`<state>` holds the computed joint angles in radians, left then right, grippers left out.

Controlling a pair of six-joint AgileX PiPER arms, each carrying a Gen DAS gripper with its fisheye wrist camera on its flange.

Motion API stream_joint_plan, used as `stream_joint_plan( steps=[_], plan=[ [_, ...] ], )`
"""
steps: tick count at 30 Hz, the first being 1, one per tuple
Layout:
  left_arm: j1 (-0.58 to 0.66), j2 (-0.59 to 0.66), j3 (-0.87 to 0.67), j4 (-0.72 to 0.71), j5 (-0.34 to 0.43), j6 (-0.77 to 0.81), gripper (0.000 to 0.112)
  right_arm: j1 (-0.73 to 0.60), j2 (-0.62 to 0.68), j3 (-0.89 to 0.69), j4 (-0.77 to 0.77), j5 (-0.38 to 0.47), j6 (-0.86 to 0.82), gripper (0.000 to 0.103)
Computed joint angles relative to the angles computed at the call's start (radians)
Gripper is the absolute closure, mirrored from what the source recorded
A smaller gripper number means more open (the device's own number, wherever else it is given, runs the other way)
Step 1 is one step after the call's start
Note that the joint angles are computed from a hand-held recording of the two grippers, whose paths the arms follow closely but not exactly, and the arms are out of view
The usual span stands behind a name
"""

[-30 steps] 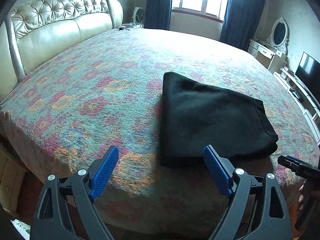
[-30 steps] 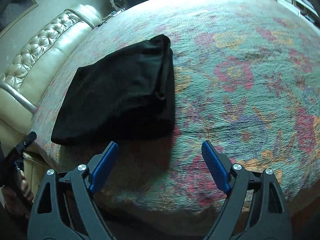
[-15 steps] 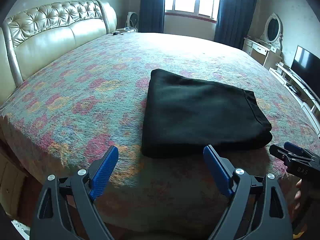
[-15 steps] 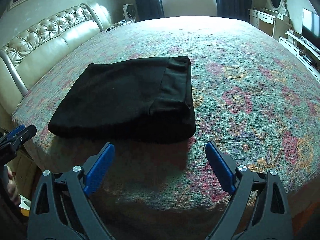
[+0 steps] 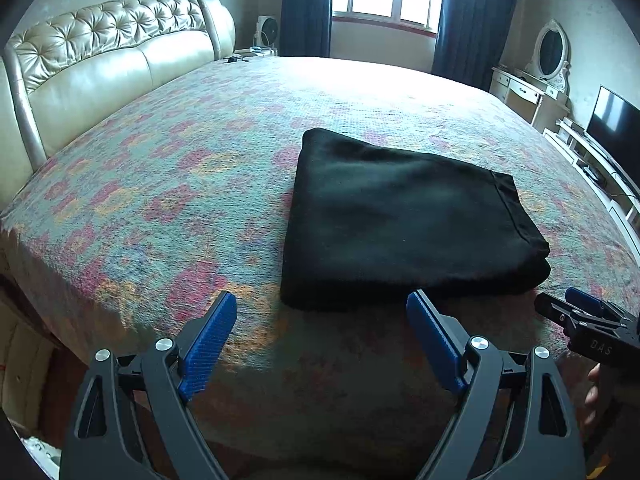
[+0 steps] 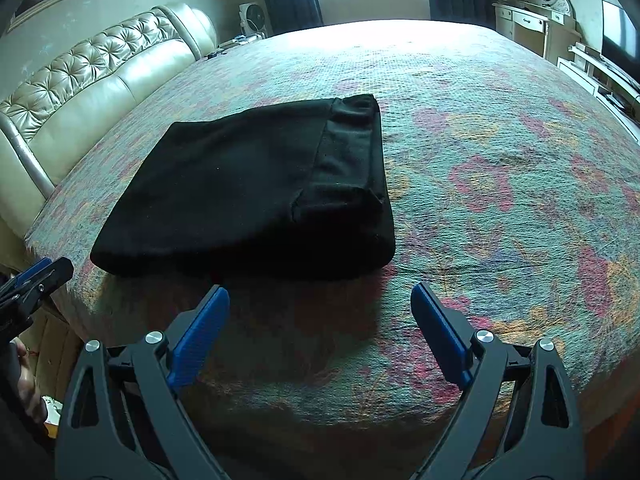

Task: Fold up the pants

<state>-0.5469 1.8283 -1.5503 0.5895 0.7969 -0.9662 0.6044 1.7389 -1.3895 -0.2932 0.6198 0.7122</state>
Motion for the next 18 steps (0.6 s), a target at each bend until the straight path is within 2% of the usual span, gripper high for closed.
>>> stream_joint_plan(
  steps=[18],
  plan=[
    [-0.006, 0.002, -0.010, 0.000, 0.019, -0.014, 0.027, 0.009, 0.016, -0.002, 0.044, 0.000, -0.034, 0.011]
  ],
)
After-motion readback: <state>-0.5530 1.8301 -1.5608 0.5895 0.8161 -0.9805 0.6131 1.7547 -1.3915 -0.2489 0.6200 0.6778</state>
